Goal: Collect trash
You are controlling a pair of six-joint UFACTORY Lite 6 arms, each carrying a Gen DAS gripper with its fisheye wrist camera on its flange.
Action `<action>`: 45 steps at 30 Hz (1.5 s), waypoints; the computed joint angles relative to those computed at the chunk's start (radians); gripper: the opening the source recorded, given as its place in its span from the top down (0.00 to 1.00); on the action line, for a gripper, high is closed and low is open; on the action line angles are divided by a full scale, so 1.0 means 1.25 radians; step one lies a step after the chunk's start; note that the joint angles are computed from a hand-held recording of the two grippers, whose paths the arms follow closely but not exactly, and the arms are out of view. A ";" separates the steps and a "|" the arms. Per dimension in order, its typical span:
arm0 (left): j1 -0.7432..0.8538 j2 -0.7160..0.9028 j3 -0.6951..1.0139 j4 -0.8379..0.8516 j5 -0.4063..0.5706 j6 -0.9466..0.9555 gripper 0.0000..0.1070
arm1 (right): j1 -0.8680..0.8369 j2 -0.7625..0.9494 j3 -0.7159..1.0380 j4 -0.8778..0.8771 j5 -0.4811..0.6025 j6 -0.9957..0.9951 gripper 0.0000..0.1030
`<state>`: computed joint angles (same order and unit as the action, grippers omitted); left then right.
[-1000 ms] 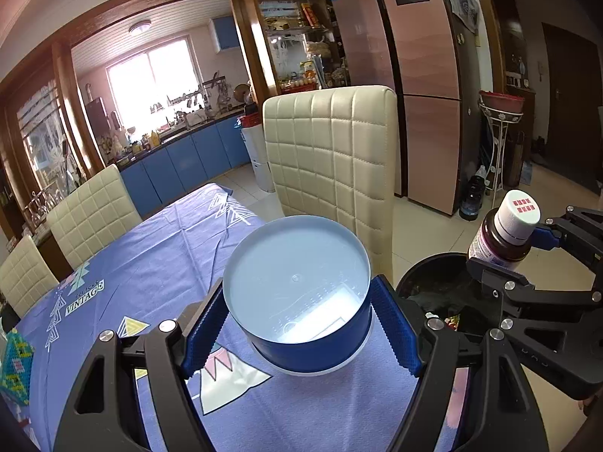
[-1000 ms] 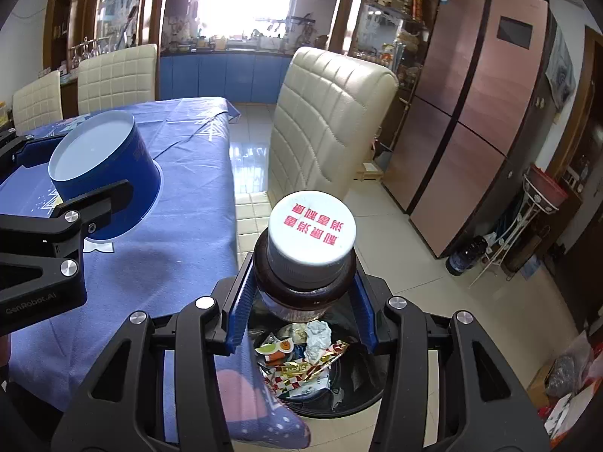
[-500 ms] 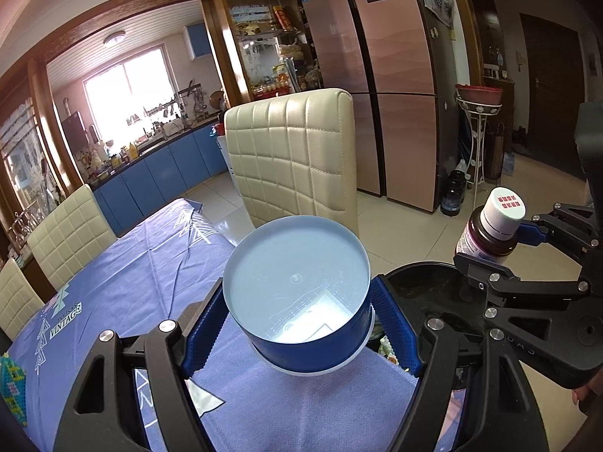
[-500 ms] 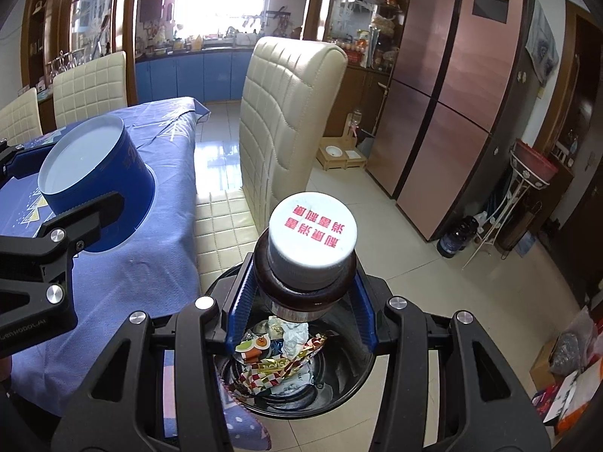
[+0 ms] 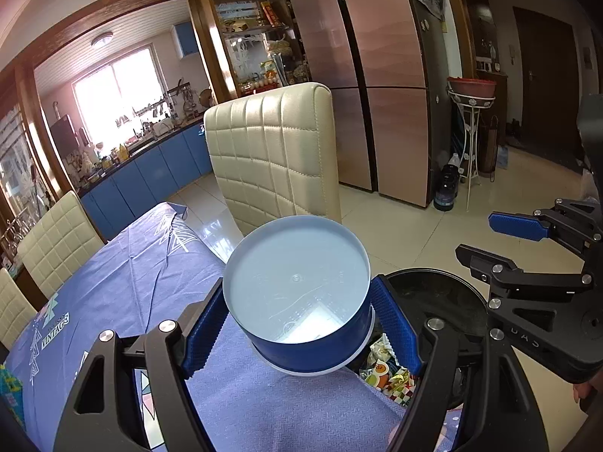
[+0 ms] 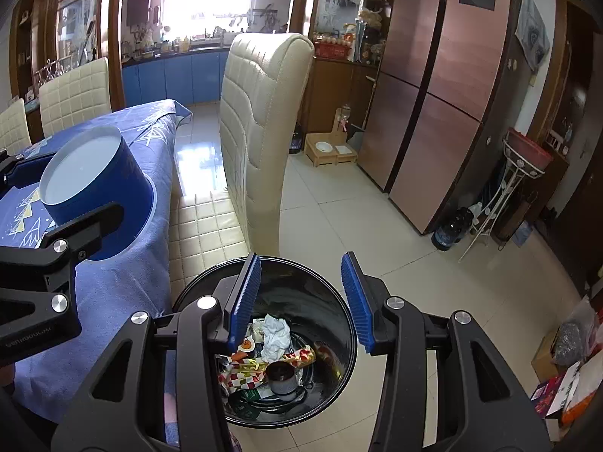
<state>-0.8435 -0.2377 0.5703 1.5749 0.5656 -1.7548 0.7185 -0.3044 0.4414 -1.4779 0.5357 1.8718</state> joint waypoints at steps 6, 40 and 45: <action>-0.010 0.034 0.018 0.012 -0.001 -0.017 0.31 | -0.031 0.002 -0.018 -0.031 -0.025 0.029 0.55; -0.033 0.096 0.073 -0.001 -0.056 -0.035 0.16 | -0.162 -0.070 -0.087 -0.099 -0.096 0.052 0.54; -0.024 0.083 0.056 0.025 -0.075 -0.057 0.13 | -0.162 -0.083 -0.096 -0.099 -0.091 0.057 0.54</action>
